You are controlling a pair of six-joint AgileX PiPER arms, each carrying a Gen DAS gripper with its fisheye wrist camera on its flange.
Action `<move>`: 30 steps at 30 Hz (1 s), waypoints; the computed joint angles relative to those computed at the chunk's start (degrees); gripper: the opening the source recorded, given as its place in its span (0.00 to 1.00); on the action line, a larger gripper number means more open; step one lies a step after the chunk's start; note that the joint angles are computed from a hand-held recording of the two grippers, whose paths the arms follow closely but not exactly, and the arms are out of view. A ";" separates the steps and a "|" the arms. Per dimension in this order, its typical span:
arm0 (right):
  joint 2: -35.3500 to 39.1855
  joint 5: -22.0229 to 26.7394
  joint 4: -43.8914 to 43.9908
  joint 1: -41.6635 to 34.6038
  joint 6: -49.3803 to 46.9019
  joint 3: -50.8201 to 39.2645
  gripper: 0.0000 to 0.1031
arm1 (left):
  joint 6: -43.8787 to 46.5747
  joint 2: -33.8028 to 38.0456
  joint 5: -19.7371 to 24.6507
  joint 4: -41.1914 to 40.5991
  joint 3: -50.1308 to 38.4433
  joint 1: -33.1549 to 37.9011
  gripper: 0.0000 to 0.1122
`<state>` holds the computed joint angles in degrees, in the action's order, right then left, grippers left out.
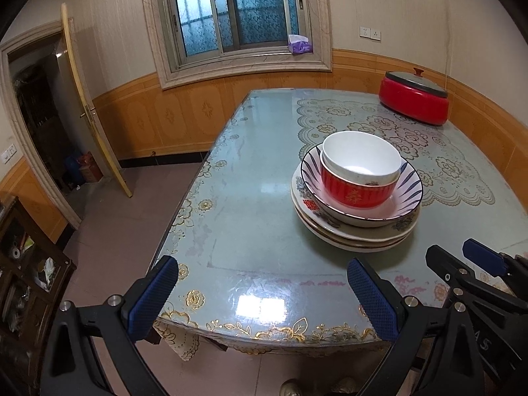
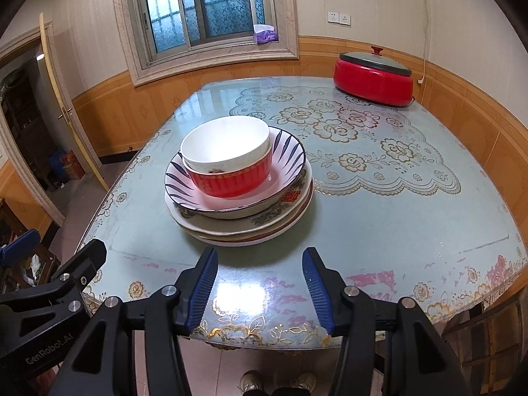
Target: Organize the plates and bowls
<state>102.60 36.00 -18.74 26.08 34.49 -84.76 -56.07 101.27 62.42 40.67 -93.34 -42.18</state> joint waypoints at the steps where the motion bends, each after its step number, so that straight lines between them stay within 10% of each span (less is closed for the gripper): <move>1: 0.12 0.07 0.00 0.08 -0.08 -0.14 0.52 | 0.22 0.05 -0.06 -0.27 -0.02 0.19 0.92; 30: 2.49 1.17 1.35 -1.75 -1.88 -3.05 0.52 | 7.48 4.13 -1.89 -6.77 -5.83 2.54 0.92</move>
